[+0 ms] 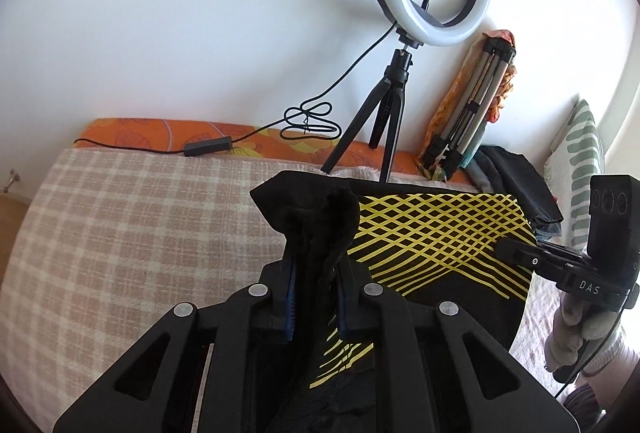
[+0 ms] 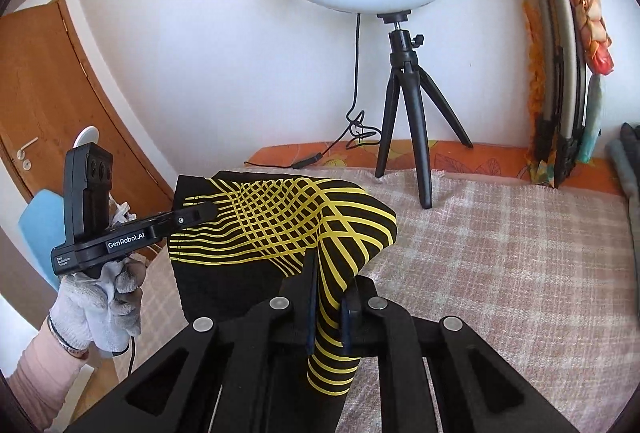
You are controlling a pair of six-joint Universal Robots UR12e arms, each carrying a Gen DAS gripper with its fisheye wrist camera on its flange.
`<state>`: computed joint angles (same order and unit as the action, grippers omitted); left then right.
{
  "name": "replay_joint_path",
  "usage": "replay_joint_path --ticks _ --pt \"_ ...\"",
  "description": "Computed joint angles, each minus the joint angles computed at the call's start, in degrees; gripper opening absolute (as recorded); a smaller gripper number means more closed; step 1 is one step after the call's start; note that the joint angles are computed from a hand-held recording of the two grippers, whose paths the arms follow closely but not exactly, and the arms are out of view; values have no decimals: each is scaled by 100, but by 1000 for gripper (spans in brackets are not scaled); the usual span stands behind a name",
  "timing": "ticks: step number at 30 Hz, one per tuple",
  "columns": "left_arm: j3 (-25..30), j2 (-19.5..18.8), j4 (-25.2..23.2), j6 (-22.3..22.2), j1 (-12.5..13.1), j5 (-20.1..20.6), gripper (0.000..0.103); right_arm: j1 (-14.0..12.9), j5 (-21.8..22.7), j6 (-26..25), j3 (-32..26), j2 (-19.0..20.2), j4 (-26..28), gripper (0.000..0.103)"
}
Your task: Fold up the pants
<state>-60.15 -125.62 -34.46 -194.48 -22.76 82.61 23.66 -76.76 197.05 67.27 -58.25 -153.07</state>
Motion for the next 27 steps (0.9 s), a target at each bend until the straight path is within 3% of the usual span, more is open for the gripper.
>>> replay_joint_path --ticks 12,27 --pt "145 145 377 105 -279 110 13 0 -522 -251 316 -564 -226 6" --pt "1084 -339 220 29 -706 -38 13 -327 -780 -596 953 -1307 -181 6"
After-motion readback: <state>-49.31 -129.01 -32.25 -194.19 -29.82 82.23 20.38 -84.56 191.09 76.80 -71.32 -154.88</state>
